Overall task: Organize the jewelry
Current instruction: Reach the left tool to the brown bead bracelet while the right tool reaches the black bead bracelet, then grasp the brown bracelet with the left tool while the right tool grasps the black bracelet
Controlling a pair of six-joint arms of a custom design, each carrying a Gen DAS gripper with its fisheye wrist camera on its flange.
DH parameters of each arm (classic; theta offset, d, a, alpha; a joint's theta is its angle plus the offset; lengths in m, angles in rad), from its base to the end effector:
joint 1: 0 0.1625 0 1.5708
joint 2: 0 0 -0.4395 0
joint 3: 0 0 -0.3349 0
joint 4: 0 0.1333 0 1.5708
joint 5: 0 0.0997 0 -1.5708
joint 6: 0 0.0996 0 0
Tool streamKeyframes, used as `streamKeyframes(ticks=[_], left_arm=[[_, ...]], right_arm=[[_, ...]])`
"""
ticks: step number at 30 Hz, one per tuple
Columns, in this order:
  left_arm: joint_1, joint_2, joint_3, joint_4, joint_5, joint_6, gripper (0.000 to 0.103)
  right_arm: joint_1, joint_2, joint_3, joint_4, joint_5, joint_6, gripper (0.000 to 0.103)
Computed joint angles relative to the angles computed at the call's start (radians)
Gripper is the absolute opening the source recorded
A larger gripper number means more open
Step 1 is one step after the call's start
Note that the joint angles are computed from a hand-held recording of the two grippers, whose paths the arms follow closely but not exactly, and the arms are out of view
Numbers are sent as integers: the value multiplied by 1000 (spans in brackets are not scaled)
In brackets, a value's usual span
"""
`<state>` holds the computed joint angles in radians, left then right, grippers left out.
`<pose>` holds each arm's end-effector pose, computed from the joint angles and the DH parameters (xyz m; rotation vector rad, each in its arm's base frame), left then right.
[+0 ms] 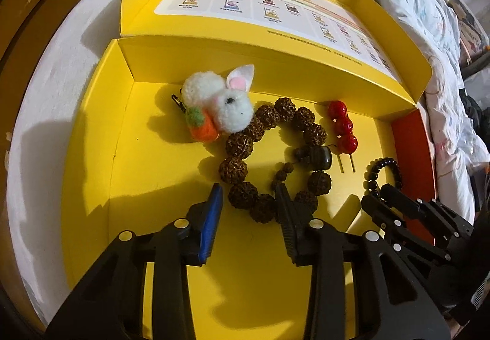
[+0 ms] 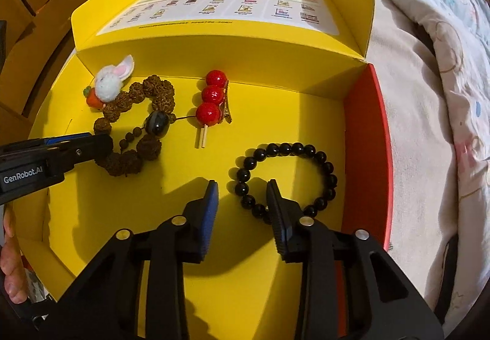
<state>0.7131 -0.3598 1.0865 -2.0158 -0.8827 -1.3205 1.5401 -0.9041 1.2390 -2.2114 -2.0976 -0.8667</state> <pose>-0.4281 -0.6302 -0.0069 -0.4514 2.4718 -0.6320 0.0614 -0.7113 0.3457 0.9341 -2.3628 0.0554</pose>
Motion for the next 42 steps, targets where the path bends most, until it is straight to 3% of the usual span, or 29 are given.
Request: streamKeyframes(ticks=[9, 15, 18, 20, 26, 42], left_arm=[[14, -28, 80, -141, -27, 34, 41], [14, -36, 103, -173, -18, 24, 41], [15, -30, 88, -151, -8, 19, 34], [17, -35, 102, -169, -8, 14, 23], [19, -41, 112, -183, -16, 8, 20], [-29, -108, 177, -239, 28, 6, 20]], right_arm=[[12, -2, 43, -80, -34, -77, 32], [15, 3, 40, -79, -41, -81, 31], [15, 4, 23, -30, -33, -54, 21], [17, 5, 17, -21, -36, -44, 13], [12, 8, -8, 22, -21, -9, 12], [-13, -20, -174, 294, 170, 155, 10]])
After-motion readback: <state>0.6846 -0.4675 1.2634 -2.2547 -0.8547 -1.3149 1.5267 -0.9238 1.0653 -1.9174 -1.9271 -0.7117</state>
